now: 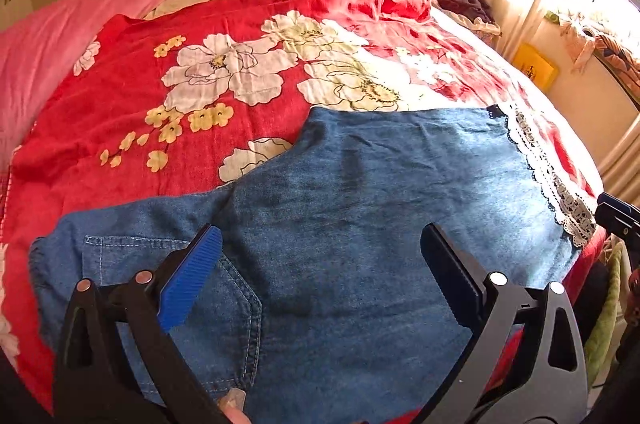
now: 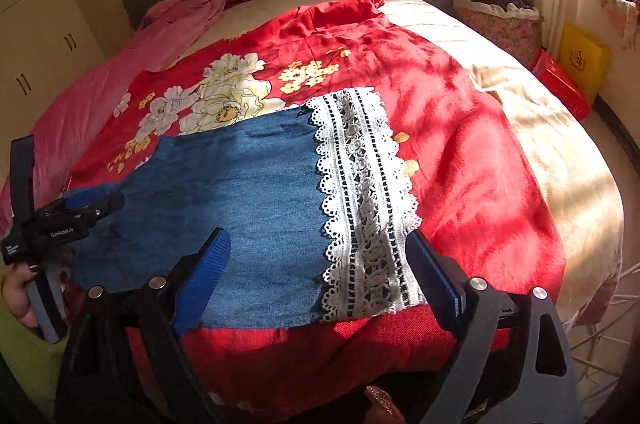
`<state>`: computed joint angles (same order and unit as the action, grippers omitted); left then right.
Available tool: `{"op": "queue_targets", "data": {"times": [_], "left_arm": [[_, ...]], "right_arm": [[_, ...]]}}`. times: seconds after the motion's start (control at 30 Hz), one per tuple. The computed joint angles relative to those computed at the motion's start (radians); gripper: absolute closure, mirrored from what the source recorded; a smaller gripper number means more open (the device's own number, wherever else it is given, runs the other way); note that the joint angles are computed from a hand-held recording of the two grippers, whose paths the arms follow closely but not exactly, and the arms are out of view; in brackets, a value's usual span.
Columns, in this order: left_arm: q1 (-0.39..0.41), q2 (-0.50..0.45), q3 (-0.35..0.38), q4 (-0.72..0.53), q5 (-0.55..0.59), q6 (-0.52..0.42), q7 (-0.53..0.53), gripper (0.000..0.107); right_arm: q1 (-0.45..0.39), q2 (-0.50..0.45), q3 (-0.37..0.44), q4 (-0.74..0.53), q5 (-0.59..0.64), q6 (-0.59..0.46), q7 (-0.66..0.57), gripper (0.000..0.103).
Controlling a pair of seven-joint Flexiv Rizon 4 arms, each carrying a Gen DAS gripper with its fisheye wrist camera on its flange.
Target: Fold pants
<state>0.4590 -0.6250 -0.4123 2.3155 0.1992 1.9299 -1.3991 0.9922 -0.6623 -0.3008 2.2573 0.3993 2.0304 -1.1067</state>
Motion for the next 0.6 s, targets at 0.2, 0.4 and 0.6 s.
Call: {"op": "queue_targets", "data": {"times": [0.2,0.4,0.6], "left_arm": [[0.002,0.039,-0.022,0.018,0.012,0.000,-0.007,0.013],[-0.024,0.066,-0.022,0.019,0.014,-0.001,-0.009,0.013],[-0.064,0.071,-0.012,0.010,0.007,-0.013,0.001,0.013]], "right_arm": [[0.091,0.017,-0.083,0.039,0.067,0.018,-0.020,0.015],[0.110,0.028,-0.097,0.058,0.107,0.043,-0.037,0.015],[0.097,0.030,-0.078,0.058,0.130,0.057,-0.056,0.015]]}}
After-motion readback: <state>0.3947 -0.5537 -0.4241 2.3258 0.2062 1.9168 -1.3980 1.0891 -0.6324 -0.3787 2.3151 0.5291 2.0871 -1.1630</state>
